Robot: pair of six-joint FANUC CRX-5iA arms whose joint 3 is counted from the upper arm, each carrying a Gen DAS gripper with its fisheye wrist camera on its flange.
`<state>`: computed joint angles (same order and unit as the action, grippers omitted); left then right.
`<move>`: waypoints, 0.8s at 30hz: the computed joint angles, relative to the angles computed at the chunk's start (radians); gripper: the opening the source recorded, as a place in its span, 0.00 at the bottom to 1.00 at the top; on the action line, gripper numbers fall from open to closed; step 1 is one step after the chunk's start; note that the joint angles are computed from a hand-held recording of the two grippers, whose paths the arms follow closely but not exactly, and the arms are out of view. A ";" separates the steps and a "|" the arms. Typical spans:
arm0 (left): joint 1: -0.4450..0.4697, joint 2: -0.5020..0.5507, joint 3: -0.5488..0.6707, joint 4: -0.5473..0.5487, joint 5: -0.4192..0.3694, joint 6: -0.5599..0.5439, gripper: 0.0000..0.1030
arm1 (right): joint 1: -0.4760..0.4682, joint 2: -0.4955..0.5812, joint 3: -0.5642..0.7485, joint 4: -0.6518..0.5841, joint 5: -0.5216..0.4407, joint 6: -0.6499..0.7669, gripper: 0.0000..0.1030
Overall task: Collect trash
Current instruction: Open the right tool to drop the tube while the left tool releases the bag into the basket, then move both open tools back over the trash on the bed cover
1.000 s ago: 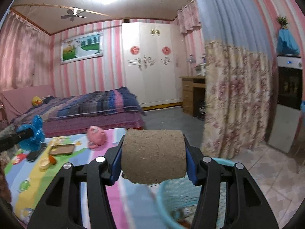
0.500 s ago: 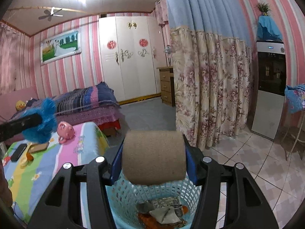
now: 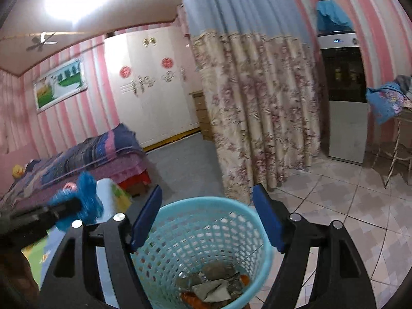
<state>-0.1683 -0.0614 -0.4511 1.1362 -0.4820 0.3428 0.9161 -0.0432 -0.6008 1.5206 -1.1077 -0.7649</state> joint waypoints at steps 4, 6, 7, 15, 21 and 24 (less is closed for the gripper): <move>-0.020 0.043 0.037 -0.005 -0.044 0.019 0.28 | -0.004 -0.018 -0.021 -0.020 -0.012 -0.020 0.71; -0.039 0.044 0.035 0.016 -0.018 0.001 0.67 | -0.008 -0.019 -0.025 -0.026 -0.005 -0.017 0.71; -0.056 0.038 0.021 0.064 0.007 -0.034 0.70 | -0.010 -0.022 -0.026 -0.027 -0.002 -0.014 0.71; -0.032 0.013 -0.001 0.106 0.026 -0.058 0.70 | -0.016 -0.021 -0.026 -0.015 0.020 -0.007 0.71; 0.077 -0.056 -0.043 0.094 0.024 -0.048 0.70 | -0.017 -0.009 -0.009 0.007 0.050 0.006 0.71; 0.150 -0.097 -0.064 0.065 0.026 -0.041 0.70 | -0.020 0.002 0.009 0.039 0.084 0.016 0.71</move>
